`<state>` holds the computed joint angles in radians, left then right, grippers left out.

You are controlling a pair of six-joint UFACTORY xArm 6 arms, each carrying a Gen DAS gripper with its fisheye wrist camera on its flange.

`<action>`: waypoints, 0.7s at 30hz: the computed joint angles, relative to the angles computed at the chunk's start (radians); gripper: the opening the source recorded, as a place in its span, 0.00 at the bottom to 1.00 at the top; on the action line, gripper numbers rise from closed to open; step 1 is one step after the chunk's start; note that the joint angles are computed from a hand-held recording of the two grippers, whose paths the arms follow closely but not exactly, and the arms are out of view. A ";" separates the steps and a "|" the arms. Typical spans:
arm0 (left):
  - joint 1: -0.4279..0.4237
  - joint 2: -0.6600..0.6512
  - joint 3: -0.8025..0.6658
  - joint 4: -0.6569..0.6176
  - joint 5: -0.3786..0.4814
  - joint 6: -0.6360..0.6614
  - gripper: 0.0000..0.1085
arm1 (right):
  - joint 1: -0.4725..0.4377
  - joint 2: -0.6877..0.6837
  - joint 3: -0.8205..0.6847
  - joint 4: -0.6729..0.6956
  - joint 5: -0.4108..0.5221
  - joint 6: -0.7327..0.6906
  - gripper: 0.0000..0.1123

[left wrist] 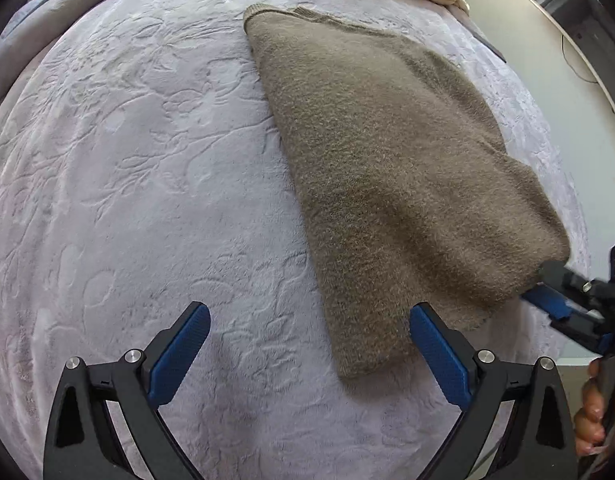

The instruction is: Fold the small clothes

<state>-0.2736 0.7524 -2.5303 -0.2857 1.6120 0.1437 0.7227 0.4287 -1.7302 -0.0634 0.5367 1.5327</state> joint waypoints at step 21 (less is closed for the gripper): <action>-0.054 -0.017 0.060 0.095 -0.017 -0.001 0.93 | -0.061 -0.074 0.000 -0.009 0.330 -0.153 0.22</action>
<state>-0.3274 0.7352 -2.4705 -0.1907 1.5949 0.1427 0.6618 0.3546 -1.7302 -0.0721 0.8667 1.3801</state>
